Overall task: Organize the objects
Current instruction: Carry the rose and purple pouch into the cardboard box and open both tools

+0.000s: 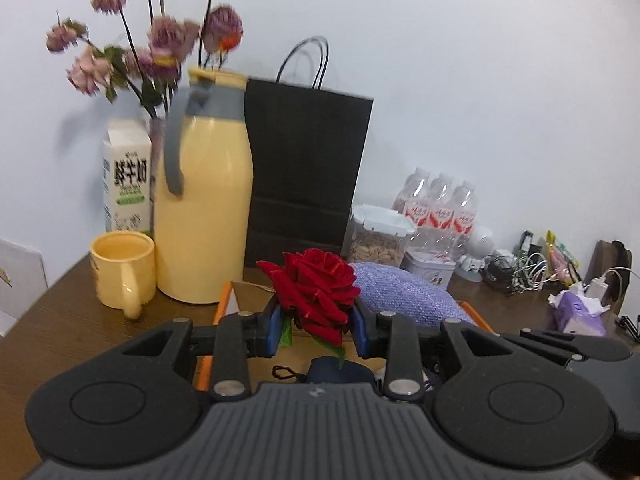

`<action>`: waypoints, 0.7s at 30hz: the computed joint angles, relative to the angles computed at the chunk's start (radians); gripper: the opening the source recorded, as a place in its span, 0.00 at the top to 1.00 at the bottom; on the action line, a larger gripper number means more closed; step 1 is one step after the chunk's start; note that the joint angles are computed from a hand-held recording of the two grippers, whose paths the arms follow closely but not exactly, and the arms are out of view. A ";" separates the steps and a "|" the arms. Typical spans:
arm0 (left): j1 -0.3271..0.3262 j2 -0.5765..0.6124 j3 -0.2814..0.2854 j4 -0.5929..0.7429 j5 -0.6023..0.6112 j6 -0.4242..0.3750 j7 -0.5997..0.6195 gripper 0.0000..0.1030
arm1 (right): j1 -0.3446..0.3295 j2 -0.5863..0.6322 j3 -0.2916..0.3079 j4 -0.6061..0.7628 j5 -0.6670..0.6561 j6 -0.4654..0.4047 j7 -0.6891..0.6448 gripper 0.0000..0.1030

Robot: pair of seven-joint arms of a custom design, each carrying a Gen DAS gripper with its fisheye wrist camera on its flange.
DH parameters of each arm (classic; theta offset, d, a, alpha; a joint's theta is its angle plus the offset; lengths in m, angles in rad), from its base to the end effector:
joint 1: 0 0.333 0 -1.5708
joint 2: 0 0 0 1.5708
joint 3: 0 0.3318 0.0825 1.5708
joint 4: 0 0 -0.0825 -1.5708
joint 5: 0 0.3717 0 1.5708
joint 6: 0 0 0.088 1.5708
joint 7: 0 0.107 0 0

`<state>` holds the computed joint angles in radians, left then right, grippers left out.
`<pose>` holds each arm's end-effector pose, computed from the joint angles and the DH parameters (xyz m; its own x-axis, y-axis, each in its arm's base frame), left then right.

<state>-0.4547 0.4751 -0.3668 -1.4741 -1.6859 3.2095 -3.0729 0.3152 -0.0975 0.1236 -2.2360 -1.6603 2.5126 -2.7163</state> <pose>0.5712 -0.3990 0.4834 -0.6356 -0.7500 0.1833 -0.3872 0.1043 -0.9161 0.4702 0.2311 0.4655 -0.2502 -0.9682 0.0069 -0.3733 0.0899 -0.9233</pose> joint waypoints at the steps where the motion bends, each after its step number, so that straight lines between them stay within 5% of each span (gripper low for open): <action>1: -0.012 0.021 0.007 0.006 0.086 0.009 -0.088 0.67 | -0.005 0.014 -0.006 0.005 -0.009 0.007 0.020 0.81; 3: -0.063 0.039 0.075 -0.021 0.313 -0.009 -0.324 0.67 | -0.014 0.042 -0.017 0.009 -0.025 0.018 0.050 0.81; 5: -0.089 0.053 0.116 -0.031 0.412 -0.030 -0.428 0.67 | -0.019 0.062 -0.027 0.007 -0.017 0.042 0.050 0.81; 11: -0.062 0.067 0.064 -0.063 0.515 0.014 -0.456 0.67 | -0.011 0.086 -0.032 -0.001 0.051 0.016 -0.007 0.80; 13: -0.023 0.075 0.007 -0.064 0.520 0.039 -0.435 0.65 | -0.007 0.081 -0.031 -0.008 0.057 0.001 -0.008 0.74; 16: 0.109 0.114 -0.195 -0.059 0.520 0.152 -0.344 0.57 | -0.003 0.066 -0.026 -0.025 0.065 -0.023 0.003 0.54; 17: 0.125 0.119 -0.221 -0.063 0.537 0.174 -0.346 0.54 | -0.001 0.059 -0.024 -0.030 0.068 -0.034 0.005 0.50; 19: 0.184 0.137 -0.309 -0.082 0.592 0.231 -0.358 0.32 | 0.004 0.044 -0.016 -0.042 0.066 -0.059 0.014 0.31; 21: 0.287 0.174 -0.456 -0.125 0.716 0.317 -0.398 0.14 | 0.005 0.033 -0.013 -0.050 0.058 -0.066 0.021 0.13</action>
